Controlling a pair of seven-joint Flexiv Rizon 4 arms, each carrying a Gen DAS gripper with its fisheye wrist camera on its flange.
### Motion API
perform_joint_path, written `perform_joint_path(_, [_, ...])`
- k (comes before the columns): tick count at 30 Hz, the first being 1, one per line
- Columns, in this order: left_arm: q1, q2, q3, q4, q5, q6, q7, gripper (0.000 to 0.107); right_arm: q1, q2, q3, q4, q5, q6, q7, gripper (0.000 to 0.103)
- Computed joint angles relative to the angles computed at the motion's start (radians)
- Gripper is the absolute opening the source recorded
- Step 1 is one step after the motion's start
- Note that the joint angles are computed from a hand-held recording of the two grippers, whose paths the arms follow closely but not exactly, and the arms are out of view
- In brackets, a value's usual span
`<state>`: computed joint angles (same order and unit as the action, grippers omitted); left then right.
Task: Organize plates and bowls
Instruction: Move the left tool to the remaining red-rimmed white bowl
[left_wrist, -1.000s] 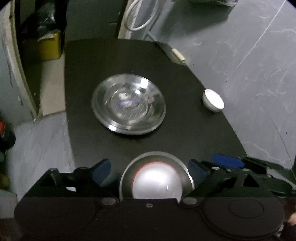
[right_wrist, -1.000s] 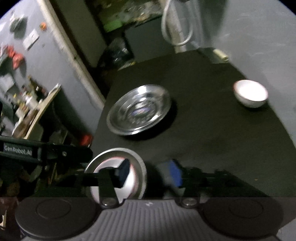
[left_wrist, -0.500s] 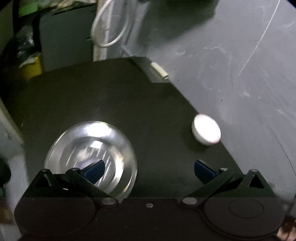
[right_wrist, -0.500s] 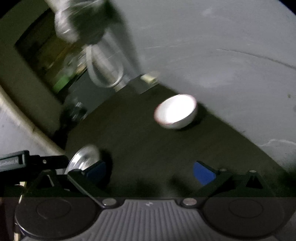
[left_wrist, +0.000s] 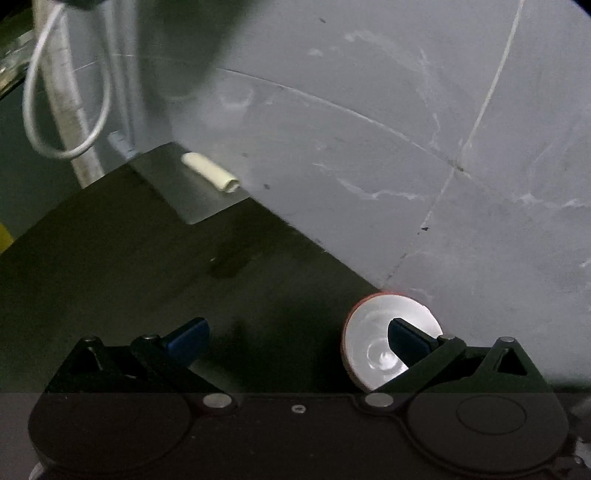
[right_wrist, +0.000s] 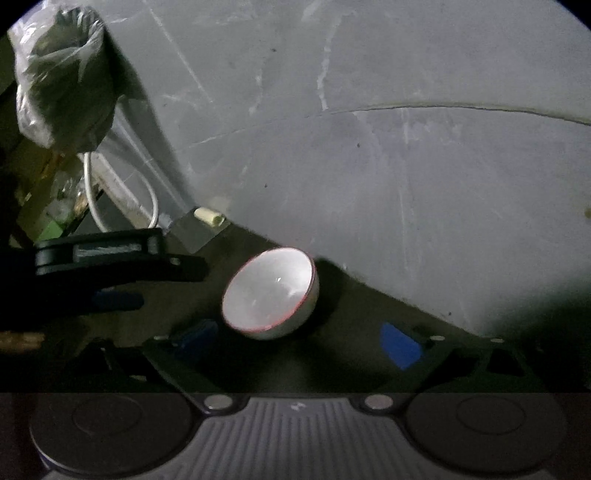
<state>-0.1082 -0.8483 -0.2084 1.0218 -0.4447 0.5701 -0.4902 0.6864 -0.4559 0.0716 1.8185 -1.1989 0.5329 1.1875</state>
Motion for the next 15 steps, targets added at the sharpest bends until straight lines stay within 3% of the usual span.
perform_joint_path(4, [-0.028,-0.035,0.010,-0.057,0.037,-0.028,0.015,0.102,-0.006,-0.007,-0.001,-0.004,0.030,-0.015,-0.018,0.091])
perform_joint_path(15, [-0.059,-0.039,0.038,-0.063,0.101,-0.007,0.020,0.102,-0.028,-0.013,-0.013,0.008,0.021,0.043,-0.014,0.080])
